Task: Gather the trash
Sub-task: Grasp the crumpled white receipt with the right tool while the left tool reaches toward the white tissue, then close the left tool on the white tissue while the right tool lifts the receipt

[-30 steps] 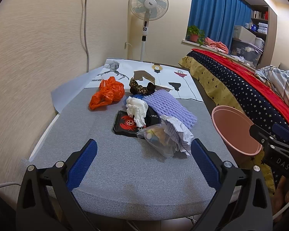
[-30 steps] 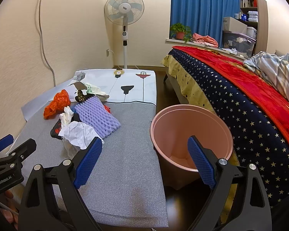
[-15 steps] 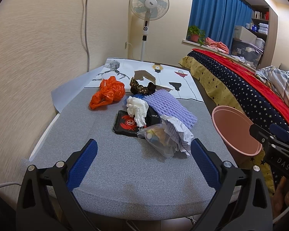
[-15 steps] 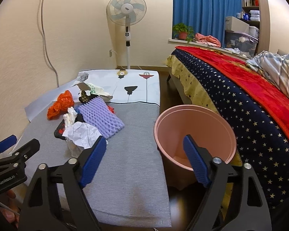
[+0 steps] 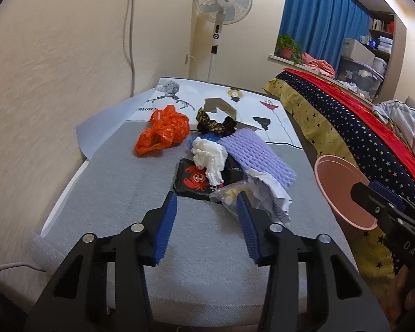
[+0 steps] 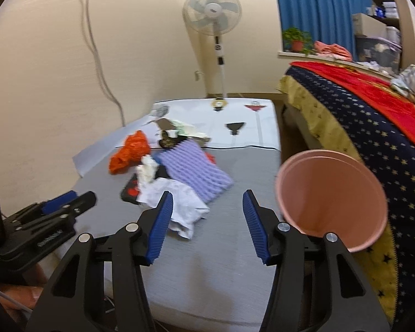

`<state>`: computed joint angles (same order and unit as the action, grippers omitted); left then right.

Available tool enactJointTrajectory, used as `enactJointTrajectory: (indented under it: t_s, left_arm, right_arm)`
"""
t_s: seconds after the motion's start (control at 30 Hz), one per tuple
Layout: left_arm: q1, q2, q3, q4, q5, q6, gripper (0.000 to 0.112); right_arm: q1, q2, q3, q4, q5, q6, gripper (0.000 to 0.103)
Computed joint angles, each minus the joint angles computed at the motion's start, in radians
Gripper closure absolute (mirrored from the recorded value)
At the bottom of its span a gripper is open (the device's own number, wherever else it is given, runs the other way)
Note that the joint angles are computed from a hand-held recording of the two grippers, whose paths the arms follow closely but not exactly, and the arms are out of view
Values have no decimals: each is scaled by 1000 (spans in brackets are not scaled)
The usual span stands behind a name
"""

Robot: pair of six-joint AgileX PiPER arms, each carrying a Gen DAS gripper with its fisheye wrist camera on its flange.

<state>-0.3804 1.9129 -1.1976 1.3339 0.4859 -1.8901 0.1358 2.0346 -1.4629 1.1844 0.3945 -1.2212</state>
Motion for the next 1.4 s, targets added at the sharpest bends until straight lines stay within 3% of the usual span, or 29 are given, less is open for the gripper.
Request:
enactJointTrajectory:
  t_s: [0.23, 0.43, 0.5, 0.63, 0.67, 0.83, 1.07, 1.4]
  left_arm:
    - [37, 23, -18, -23, -3, 14, 75]
    - [80, 50, -45, -48, -22, 31, 85]
    - [89, 62, -62, -58, -26, 46, 86]
    - [107, 89, -106, -73, -47, 77, 86]
    - [113, 99, -122, -74, -62, 84, 86]
    - [133, 148, -198, -99, -88, 140, 86]
    - [158, 254, -350, -274, -108, 333, 86]
    - [171, 391, -559, -570, -42, 641, 86]
  right_arm:
    - [59, 67, -70, -22, 41, 10, 50]
    - [86, 153, -186, -167, 105, 150, 51]
    - [94, 174, -215, -206, 120, 178, 58]
    - [95, 214, -278, -278, 160, 248, 99]
    - [92, 217, -287, -286, 165, 262, 102]
    - [76, 192, -272, -231, 130, 225, 103]
    - [54, 187, -282, -225, 113, 235, 103]
    - [38, 215, -323, -267, 105, 283, 103]
